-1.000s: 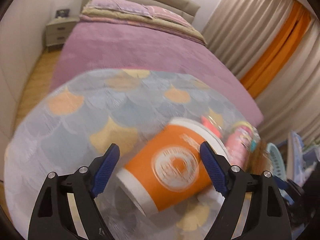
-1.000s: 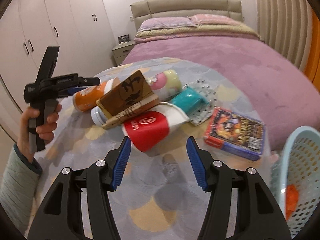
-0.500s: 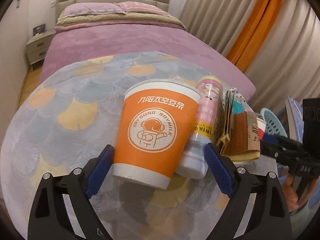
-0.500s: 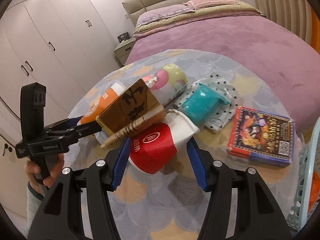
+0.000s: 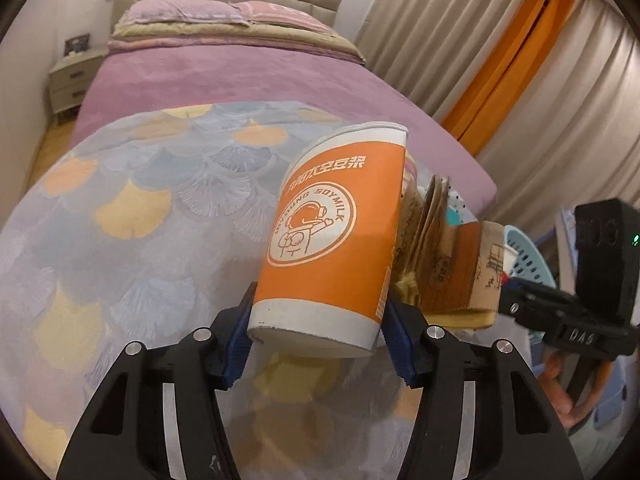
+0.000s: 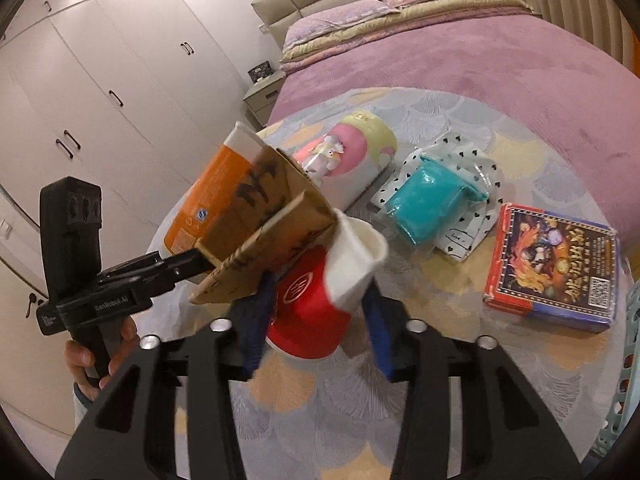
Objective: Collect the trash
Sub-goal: 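Carry both cups over the wastebasket and open both tools to drop them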
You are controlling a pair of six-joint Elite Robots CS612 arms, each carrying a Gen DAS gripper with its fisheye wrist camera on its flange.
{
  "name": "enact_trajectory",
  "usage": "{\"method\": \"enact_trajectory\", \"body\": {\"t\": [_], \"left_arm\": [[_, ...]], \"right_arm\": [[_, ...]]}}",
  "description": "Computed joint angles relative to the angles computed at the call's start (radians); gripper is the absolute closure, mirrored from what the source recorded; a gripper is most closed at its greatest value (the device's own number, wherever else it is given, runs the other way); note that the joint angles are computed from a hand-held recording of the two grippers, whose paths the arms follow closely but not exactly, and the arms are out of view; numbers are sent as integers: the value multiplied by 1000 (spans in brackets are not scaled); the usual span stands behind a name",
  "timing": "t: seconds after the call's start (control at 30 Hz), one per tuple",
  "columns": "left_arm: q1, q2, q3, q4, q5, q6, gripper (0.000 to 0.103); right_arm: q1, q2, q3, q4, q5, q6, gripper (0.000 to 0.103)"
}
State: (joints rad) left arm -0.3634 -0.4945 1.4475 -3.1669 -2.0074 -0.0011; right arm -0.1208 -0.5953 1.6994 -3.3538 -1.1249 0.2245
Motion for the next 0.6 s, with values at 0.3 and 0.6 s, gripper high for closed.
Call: {"method": "enact_trajectory", "body": {"t": [0.3,0.6], "left_arm": [[-12,-50,123,-140,31,-25,48],[-29,-97,214,-298,4,-56,48]], "right_arm": [[-6,-38,78,-63,-29,-19,78],[-23,-93,200,-227,-102,-24,78]]}}
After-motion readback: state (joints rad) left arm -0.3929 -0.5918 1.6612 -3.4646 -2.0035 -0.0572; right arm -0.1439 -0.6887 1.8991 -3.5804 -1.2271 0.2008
